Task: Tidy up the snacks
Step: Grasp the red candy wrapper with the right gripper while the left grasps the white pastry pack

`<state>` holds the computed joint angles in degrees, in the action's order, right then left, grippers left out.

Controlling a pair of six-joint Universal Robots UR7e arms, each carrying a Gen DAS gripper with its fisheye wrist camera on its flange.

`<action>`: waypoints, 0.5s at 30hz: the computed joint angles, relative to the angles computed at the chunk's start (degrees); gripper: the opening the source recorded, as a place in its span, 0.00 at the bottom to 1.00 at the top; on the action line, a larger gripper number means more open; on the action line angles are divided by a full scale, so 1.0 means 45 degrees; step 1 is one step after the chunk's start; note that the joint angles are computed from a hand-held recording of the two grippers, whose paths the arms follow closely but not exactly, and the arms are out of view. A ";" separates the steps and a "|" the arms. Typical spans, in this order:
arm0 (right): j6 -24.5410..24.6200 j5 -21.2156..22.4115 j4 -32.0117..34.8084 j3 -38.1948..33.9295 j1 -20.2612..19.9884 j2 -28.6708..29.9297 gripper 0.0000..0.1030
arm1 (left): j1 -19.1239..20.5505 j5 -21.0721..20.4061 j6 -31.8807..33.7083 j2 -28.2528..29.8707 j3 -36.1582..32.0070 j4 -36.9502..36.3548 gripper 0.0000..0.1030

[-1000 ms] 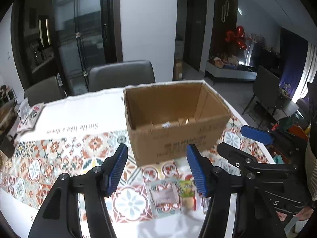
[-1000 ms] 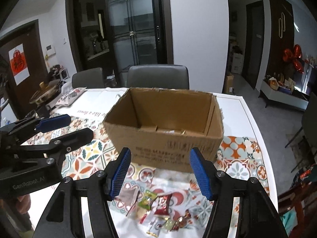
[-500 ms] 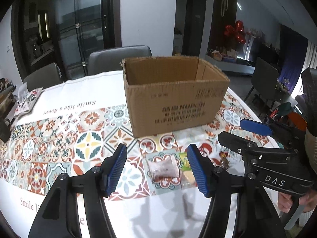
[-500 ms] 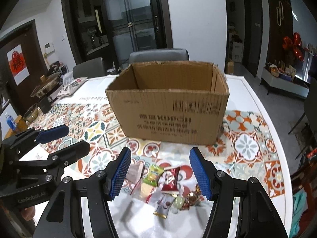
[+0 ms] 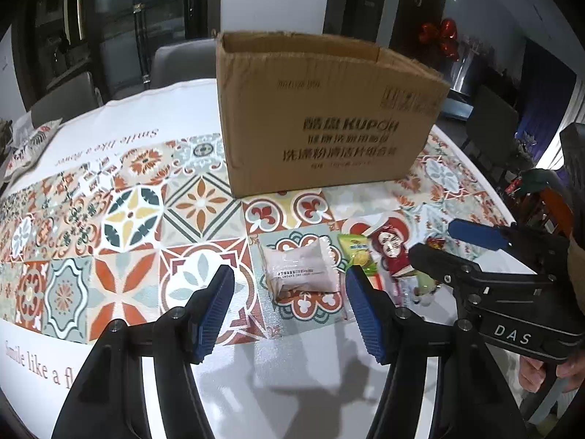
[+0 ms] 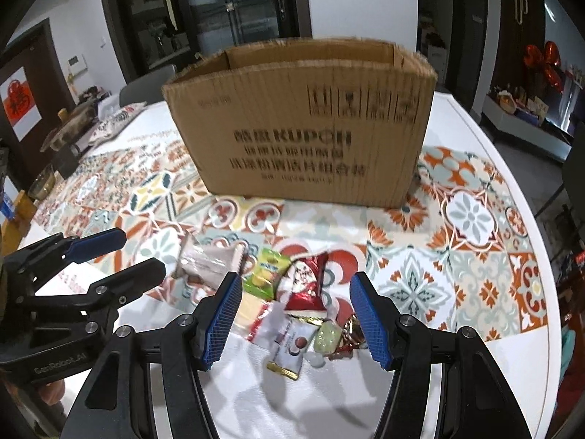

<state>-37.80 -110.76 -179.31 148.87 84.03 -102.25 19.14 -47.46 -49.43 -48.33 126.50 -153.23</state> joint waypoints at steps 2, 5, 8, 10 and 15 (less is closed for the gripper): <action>0.0043 -0.0085 -0.0046 -0.0035 -0.0203 0.0259 0.60 | 0.0118 -0.0031 -0.0093 0.0150 0.0006 -0.0133 0.60; 0.0258 -0.0064 0.0161 -0.0154 -0.0526 0.0500 0.58 | 0.0326 -0.0221 0.0004 0.0369 -0.0047 -0.0422 0.60; 0.0361 -0.0111 0.0063 -0.0242 -0.0672 0.0779 0.56 | 0.0576 -0.0371 0.0144 0.0589 -0.0131 -0.0764 0.60; 0.0440 -0.0106 0.0094 -0.0334 -0.0722 0.0953 0.54 | 0.0783 -0.0538 0.0232 0.0716 -0.0192 -0.1050 0.60; 0.0535 -0.0206 0.0092 -0.0533 -0.0719 0.1367 0.51 | 0.1227 -0.0837 0.0279 0.0880 -0.0309 -0.1445 0.59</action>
